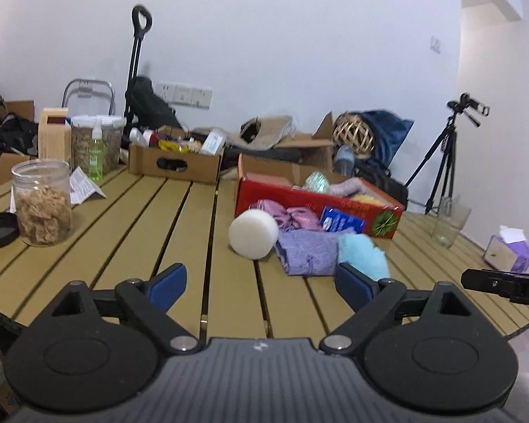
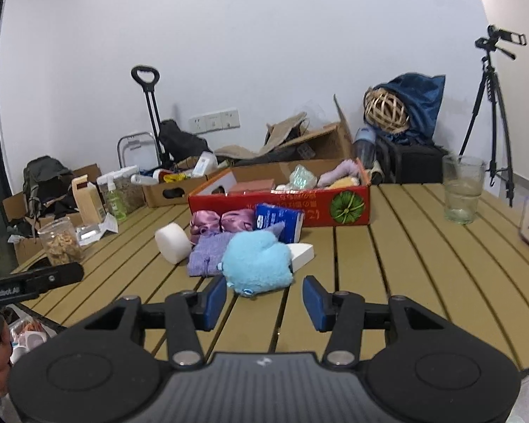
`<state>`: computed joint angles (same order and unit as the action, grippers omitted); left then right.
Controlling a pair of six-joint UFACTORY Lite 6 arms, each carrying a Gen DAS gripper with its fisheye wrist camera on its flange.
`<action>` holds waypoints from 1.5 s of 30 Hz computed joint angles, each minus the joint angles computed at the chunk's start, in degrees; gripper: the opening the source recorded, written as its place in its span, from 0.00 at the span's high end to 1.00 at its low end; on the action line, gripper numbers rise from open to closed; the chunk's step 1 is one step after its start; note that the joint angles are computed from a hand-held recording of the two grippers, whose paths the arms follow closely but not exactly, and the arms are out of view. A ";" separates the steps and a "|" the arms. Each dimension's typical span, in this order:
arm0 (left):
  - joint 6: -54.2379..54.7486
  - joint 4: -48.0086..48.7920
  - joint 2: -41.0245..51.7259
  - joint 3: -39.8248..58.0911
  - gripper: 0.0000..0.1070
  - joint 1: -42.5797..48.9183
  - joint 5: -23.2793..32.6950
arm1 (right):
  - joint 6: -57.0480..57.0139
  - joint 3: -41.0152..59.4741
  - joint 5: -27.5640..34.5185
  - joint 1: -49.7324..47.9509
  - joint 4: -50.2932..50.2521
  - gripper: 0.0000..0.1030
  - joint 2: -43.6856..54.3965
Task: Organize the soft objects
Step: 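Move both tools back toward the purple knit pouch, then close both tools on the purple knit drawstring pouch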
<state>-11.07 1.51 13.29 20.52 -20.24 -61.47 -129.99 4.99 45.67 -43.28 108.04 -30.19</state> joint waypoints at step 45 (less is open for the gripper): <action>-19.30 21.04 40.54 60.29 0.98 -1.58 25.83 | 25.34 86.05 -12.51 24.92 -19.34 0.93 78.70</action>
